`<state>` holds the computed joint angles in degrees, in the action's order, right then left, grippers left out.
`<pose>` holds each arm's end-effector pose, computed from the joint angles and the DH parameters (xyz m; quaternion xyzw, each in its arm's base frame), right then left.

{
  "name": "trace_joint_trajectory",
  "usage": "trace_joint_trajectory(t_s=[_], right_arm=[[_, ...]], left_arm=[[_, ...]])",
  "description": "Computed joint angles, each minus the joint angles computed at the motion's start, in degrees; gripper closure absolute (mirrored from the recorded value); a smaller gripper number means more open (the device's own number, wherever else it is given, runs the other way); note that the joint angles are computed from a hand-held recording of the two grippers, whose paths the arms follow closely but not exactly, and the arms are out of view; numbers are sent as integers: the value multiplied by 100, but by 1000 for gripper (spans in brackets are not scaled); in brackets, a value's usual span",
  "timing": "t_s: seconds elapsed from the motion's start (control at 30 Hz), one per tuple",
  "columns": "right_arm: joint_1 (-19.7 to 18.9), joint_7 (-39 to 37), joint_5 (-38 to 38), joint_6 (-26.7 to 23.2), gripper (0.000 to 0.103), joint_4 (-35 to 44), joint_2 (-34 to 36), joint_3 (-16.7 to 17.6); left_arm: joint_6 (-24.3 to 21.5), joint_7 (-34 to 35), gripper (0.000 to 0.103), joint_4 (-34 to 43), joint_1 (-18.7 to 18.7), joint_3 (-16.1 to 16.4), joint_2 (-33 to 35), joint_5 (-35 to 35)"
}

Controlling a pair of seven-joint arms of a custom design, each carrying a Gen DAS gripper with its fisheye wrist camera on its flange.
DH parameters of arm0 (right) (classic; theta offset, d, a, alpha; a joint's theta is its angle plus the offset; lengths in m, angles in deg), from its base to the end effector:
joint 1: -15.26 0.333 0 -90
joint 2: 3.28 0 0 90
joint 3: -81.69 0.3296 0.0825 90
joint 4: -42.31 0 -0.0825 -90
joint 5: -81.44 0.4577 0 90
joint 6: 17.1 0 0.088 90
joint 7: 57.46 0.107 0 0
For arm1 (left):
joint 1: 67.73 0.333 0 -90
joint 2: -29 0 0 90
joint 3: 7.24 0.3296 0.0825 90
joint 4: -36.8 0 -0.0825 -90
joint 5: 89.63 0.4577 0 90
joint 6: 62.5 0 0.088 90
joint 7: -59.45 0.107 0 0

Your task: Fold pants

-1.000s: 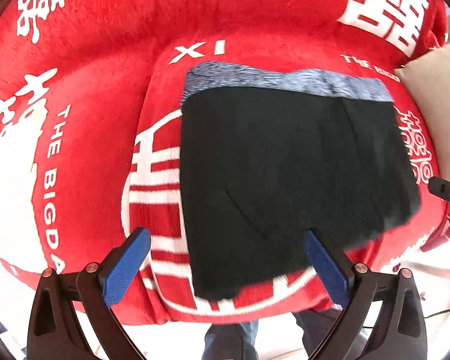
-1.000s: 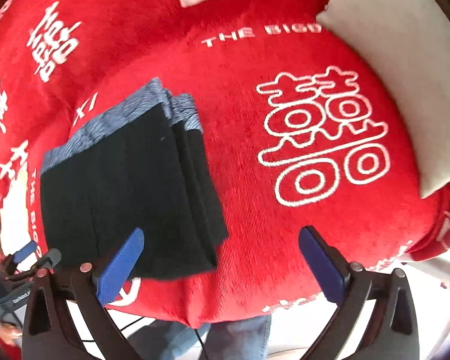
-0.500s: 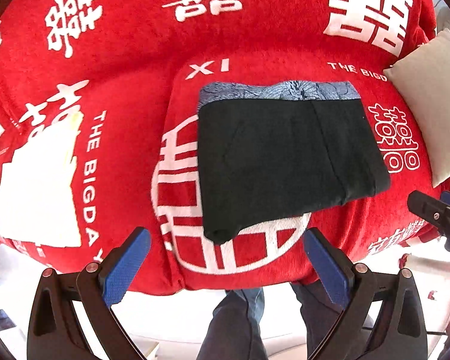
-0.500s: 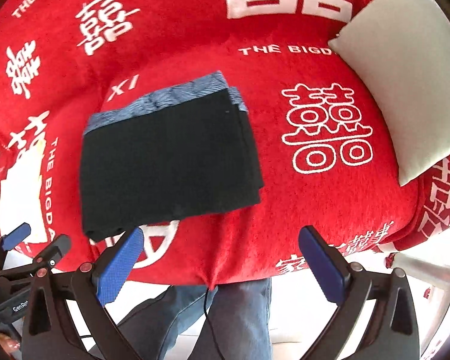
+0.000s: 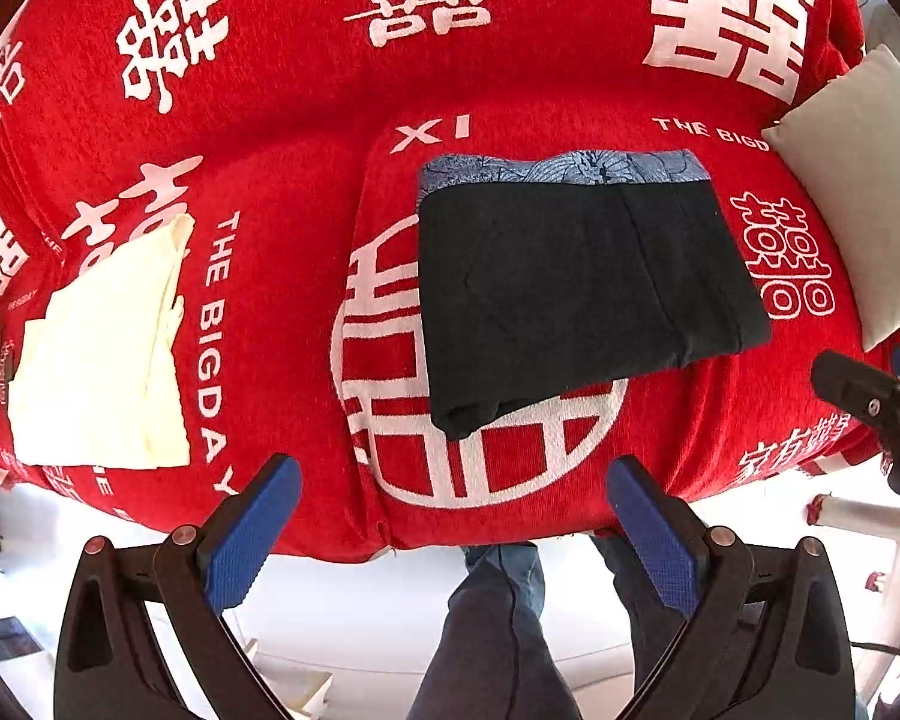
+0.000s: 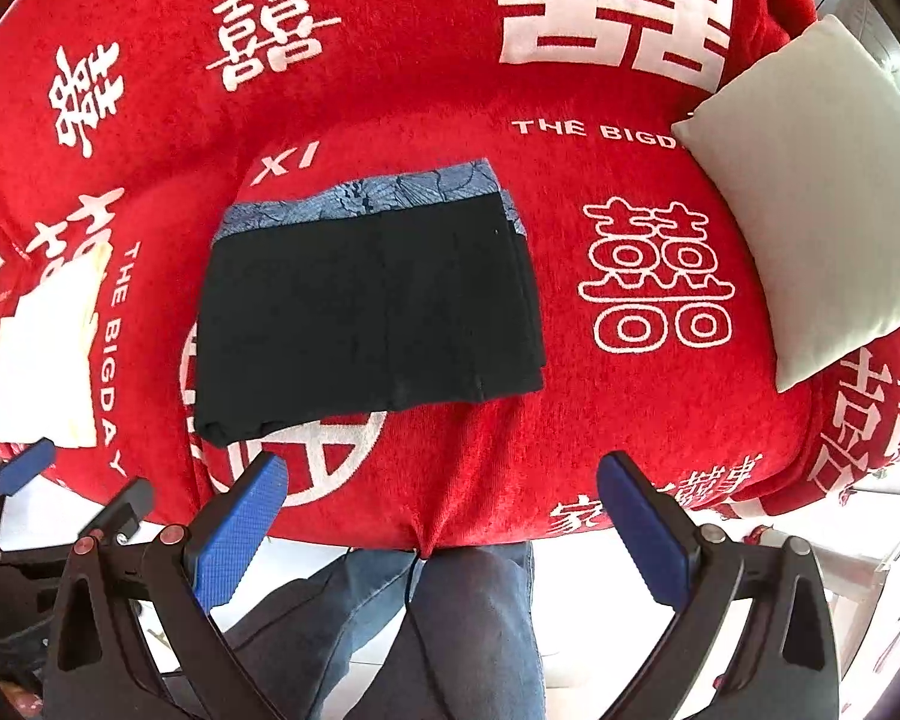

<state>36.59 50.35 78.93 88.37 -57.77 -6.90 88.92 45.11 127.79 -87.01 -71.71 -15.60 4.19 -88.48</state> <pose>0.5535 0.2996 0.6055 -0.7704 0.6322 -0.0527 0.0632 0.4926 -0.1149 0.5817 -0.7609 0.6435 -0.0451 0.0700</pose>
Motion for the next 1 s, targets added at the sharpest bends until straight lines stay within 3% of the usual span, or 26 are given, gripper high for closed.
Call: trace_joint_trajectory(t_s=[0.6, 1.0], right_arm=[[22, 249, -127, 3, 0, -26, -137, 29], [-10, 145, -45, 101, 0, 147, -3, -1]], left_arm=[[172, 73, 1, -163, 39, 50, -183, -28], [237, 167, 1, 69, 126, 89, 86, -14]])
